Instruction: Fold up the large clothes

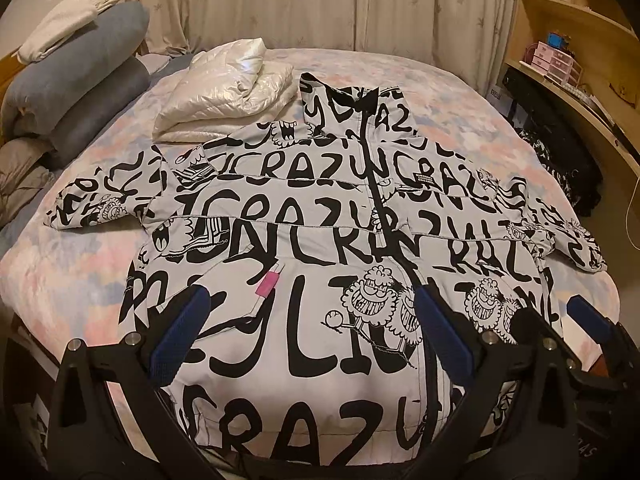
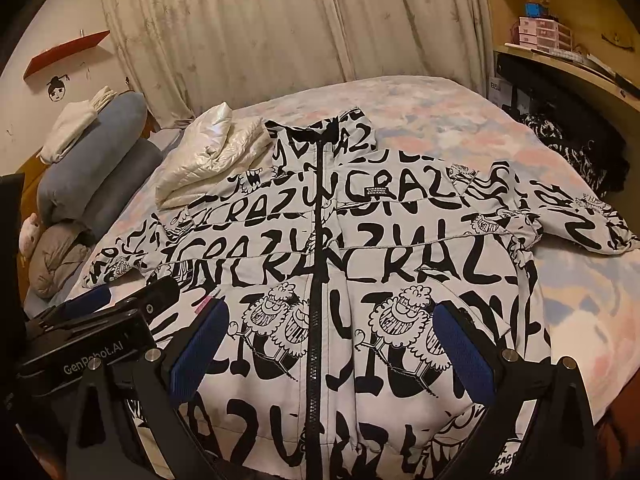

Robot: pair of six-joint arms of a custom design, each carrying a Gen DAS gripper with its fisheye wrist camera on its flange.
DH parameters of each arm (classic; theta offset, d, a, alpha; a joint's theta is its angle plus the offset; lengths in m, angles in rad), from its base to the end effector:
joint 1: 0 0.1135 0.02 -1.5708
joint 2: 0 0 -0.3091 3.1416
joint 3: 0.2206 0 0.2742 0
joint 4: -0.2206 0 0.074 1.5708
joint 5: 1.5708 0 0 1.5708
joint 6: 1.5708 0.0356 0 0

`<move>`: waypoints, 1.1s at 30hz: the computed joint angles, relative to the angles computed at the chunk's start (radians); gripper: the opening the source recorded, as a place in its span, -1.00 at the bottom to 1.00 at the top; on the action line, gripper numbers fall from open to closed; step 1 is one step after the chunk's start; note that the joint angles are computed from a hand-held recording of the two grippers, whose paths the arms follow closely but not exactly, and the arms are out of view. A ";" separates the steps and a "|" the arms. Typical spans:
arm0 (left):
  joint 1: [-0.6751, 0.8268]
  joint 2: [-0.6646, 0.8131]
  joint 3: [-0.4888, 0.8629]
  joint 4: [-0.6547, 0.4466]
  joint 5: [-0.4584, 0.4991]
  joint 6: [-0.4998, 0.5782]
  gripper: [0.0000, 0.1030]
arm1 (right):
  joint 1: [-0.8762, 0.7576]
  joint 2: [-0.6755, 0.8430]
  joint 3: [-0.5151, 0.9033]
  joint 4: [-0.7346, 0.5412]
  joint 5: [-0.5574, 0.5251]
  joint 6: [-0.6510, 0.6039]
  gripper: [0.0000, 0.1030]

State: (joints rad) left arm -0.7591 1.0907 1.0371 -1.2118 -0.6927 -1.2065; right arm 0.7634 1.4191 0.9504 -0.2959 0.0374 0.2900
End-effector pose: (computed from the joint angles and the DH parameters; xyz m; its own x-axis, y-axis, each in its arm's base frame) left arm 0.1449 -0.1061 0.3365 -0.6112 -0.4112 -0.6762 -0.5074 0.8593 -0.0639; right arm 0.2308 0.2190 0.2759 -0.6712 -0.2468 -0.6989 -0.5003 0.8466 0.1816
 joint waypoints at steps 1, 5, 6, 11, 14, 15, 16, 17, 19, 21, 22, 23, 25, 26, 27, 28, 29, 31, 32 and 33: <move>-0.002 0.000 -0.001 0.000 -0.001 -0.002 0.95 | -0.002 0.001 0.005 -0.005 -0.002 -0.001 1.00; -0.013 0.001 -0.007 -0.005 -0.005 -0.015 0.95 | 0.005 -0.001 0.000 -0.001 0.004 0.008 1.00; -0.012 -0.001 -0.007 -0.004 -0.003 -0.012 0.95 | 0.004 0.000 0.001 -0.001 0.004 0.005 1.00; -0.019 0.000 -0.011 -0.006 -0.007 -0.021 0.95 | -0.002 -0.009 -0.006 -0.001 0.000 0.005 1.00; -0.014 0.001 -0.008 -0.006 -0.003 -0.017 0.95 | -0.003 -0.008 -0.004 -0.004 0.000 0.003 1.00; -0.016 0.001 -0.009 -0.007 -0.004 -0.019 0.95 | -0.013 -0.007 -0.001 -0.005 -0.009 -0.002 1.00; -0.014 0.002 -0.007 -0.007 -0.004 -0.017 0.95 | -0.014 -0.006 0.000 -0.006 -0.009 -0.003 1.00; -0.017 0.001 -0.009 -0.008 -0.004 -0.021 0.95 | -0.010 -0.010 -0.006 -0.003 -0.004 0.000 1.00; -0.017 0.002 -0.008 -0.008 -0.004 -0.021 0.95 | -0.014 -0.006 0.001 -0.007 -0.009 -0.003 1.00; -0.015 0.003 -0.006 -0.008 -0.003 -0.019 0.95 | -0.011 -0.008 -0.003 -0.006 -0.008 -0.001 1.00; -0.017 0.002 -0.008 -0.009 -0.004 -0.022 0.95 | -0.012 -0.006 0.000 -0.007 -0.009 -0.002 1.00; -0.016 0.003 -0.006 -0.008 -0.004 -0.020 0.95 | -0.010 -0.007 -0.001 -0.007 -0.008 0.000 1.00; -0.016 0.003 -0.006 -0.008 -0.004 -0.020 0.95 | -0.008 -0.009 -0.004 -0.006 -0.006 0.002 1.00; -0.016 0.003 -0.006 -0.008 -0.004 -0.020 0.95 | -0.007 -0.010 -0.005 -0.005 -0.005 0.002 1.00; -0.014 0.003 -0.006 -0.008 -0.004 -0.018 0.95 | -0.010 -0.008 -0.002 -0.005 -0.007 0.000 1.00; -0.016 0.003 -0.007 -0.009 -0.005 -0.020 0.95 | -0.010 -0.007 -0.002 -0.005 -0.007 0.000 1.00; -0.014 0.003 -0.006 -0.008 -0.003 -0.018 0.95 | -0.010 -0.007 -0.002 -0.006 -0.007 0.001 1.00; -0.014 0.004 -0.004 -0.008 -0.003 -0.017 0.95 | -0.010 -0.007 -0.001 -0.006 -0.007 0.001 1.00; -0.018 0.004 -0.007 -0.011 -0.005 -0.023 0.95 | -0.009 -0.007 -0.002 -0.005 -0.005 0.000 1.00; -0.016 0.004 -0.006 -0.008 -0.005 -0.018 0.95 | -0.010 -0.007 -0.002 -0.005 -0.005 -0.001 1.00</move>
